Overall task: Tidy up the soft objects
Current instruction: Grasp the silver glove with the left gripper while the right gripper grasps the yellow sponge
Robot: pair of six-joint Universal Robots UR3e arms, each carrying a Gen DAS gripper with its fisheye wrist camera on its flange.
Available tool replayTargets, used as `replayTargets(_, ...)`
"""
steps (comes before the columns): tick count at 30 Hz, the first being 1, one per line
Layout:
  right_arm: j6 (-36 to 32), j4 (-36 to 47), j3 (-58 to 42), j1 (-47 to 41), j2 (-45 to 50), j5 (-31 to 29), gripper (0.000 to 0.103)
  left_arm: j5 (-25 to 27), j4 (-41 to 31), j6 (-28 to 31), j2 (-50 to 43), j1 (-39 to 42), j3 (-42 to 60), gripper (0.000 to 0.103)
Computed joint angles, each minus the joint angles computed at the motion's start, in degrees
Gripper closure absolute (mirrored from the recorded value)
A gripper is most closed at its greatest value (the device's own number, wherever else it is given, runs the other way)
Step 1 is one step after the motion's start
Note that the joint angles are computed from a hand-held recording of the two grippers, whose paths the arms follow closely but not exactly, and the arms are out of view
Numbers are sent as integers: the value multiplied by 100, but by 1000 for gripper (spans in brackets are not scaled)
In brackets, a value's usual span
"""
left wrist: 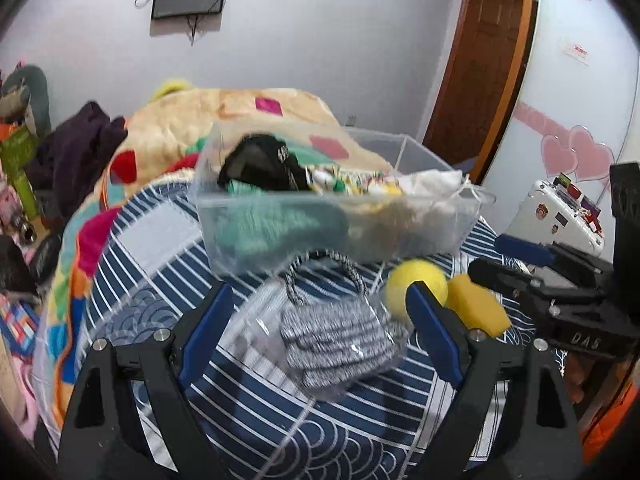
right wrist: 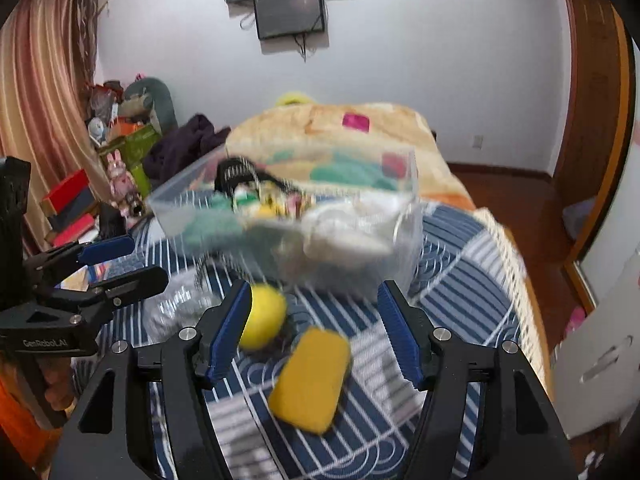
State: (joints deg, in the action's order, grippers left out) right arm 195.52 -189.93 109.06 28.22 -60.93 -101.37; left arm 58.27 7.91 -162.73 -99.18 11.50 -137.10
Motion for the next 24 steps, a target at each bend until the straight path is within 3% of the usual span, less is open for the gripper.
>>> replayTargets(12,328,-350,718,-23,166,302,41,184,196,-25,-428,-229,-110,15)
replayTargets(14,287,-353,711,15,161,248,49,240,275,-13,-497,-267,-149,15)
replayTargets(16,224,-381,742,5,119,322,62,255,385,-14,-533,-275,-222,21)
replayTargets(24,271,-666,843,123,50,105,67,-81,246,202,-160,3,-523,40)
